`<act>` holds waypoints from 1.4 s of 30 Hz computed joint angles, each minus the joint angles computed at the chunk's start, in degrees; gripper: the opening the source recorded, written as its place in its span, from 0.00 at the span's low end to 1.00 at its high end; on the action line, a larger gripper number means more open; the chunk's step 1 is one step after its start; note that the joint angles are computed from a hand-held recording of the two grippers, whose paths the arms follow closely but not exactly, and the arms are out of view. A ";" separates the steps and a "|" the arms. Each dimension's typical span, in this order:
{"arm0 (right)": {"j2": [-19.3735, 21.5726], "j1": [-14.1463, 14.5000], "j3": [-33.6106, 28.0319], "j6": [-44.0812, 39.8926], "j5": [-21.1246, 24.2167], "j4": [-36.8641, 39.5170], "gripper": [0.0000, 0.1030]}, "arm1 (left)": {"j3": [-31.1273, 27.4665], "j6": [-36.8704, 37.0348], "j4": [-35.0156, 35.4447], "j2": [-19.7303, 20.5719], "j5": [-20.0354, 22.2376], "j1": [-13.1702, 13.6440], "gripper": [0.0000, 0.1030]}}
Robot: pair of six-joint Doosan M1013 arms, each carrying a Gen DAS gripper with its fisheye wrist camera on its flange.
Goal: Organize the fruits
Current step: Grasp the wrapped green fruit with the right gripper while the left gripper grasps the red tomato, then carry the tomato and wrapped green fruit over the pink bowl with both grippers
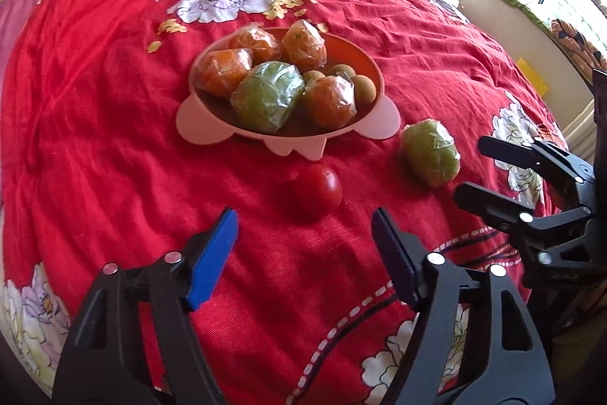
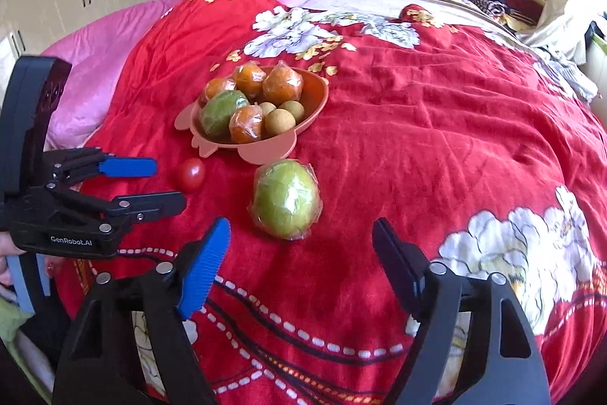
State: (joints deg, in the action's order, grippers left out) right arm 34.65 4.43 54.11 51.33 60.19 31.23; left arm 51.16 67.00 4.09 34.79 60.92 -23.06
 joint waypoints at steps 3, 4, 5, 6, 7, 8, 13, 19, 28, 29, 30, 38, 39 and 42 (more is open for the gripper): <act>1.22 0.20 -1.75 -0.43 2.11 0.84 0.58 | -0.59 0.26 -1.60 0.49 0.14 0.27 0.58; 1.61 0.26 -2.30 -0.68 2.70 1.11 0.56 | -0.74 0.29 -1.64 0.61 0.19 0.27 0.55; 1.88 0.36 -2.67 -0.68 3.01 1.14 0.51 | -0.89 0.32 -1.76 0.74 0.24 0.28 0.55; 2.42 0.52 -3.44 -0.34 3.58 0.88 0.49 | -0.97 0.34 -1.97 0.80 0.25 0.33 0.55; 2.68 0.64 -3.80 -0.29 3.57 0.64 0.48 | -1.09 0.44 -2.16 0.87 0.33 0.37 0.53; 2.97 0.75 -4.19 -0.12 3.45 0.37 0.46 | -1.25 0.52 -2.19 0.96 0.38 0.40 0.51; 4.75 0.61 -6.25 1.14 4.43 1.26 0.40 | -1.88 0.18 -2.69 1.44 0.78 0.62 0.45; 4.07 -0.23 -5.23 1.59 4.02 4.18 0.39 | -3.72 0.23 -2.67 2.62 1.61 0.69 0.32; 2.38 -1.00 -3.71 1.21 1.90 6.39 0.39 | -4.85 1.05 -4.09 3.21 1.84 0.90 0.19; 2.33 -1.00 -3.78 1.02 1.77 6.55 0.39 | -4.94 1.40 -4.51 3.16 1.90 0.95 0.19; 2.26 -1.01 -3.79 0.97 1.67 6.65 0.39 | -4.96 1.54 -4.67 3.09 1.80 0.95 0.19; 2.37 -0.89 -4.64 0.84 1.50 7.09 0.39 | -5.28 1.49 -5.34 2.30 0.15 1.33 0.19; 2.50 -0.83 -4.97 0.86 1.57 7.12 0.39 | -5.62 1.18 -4.87 2.39 0.22 1.41 0.19; 3.00 -0.68 -6.03 0.91 1.93 7.33 0.39 | -6.97 0.89 -4.02 2.79 0.55 1.76 0.19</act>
State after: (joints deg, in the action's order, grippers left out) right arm 37.65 3.75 48.08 52.23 62.12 38.56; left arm 44.18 67.89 0.08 37.58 61.47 -21.30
